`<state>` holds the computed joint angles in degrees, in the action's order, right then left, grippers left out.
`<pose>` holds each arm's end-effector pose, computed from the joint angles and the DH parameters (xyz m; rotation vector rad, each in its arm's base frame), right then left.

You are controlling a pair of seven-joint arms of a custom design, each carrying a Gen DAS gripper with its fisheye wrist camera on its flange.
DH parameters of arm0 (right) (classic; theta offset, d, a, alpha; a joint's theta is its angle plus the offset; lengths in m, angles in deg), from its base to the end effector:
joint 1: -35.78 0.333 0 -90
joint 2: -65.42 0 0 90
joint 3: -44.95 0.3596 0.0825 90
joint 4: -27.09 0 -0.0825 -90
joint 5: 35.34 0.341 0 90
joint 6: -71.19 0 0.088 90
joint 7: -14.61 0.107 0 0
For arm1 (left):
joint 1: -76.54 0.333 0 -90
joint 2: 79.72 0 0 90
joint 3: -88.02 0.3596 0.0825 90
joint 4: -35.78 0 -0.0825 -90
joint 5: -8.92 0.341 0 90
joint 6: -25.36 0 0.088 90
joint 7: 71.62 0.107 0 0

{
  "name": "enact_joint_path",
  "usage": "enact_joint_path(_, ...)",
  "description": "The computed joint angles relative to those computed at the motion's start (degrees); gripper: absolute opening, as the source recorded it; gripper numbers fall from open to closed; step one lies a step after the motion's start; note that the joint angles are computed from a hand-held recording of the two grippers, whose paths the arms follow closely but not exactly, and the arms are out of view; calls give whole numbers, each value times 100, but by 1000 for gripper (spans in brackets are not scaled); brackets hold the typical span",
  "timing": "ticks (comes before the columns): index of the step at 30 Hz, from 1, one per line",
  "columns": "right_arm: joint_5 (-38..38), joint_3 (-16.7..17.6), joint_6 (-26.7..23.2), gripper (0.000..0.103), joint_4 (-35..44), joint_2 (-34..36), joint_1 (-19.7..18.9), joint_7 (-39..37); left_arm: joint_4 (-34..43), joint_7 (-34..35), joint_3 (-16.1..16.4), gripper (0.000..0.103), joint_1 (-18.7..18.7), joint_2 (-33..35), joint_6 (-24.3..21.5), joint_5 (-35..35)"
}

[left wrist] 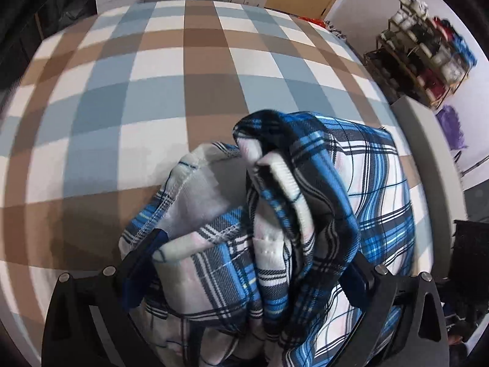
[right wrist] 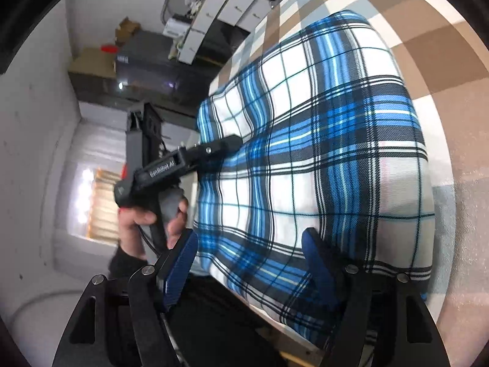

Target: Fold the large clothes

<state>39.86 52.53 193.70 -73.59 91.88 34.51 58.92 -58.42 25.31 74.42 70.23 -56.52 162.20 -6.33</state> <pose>0.6472 0.1007 0.3944 -1.5210 1.4402 0.6355 0.6430 -0.2073 0.4825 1.8393 -2.4178 0.7054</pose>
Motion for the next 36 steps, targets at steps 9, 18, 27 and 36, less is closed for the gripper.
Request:
enact_joint_path(9,37,10,7,73,85,94,-23,51,-484,2013,-631,93,578,-1026,99,-2601)
enact_joint_path(18,366,96,-291,73,123,214,-201,62,-297,1743,-275,86,117,-266,-63,-2105)
enact_joint_path(27,504,56,-394,72,104,220,-187,123,-1632,3490,-459,82,96,-860,1511,-2945)
enact_joint_path(36,464,-192,2362,98,-209,-681,682,-516,-2356,4043,-544,82,-117,-1403,2291,-3443)
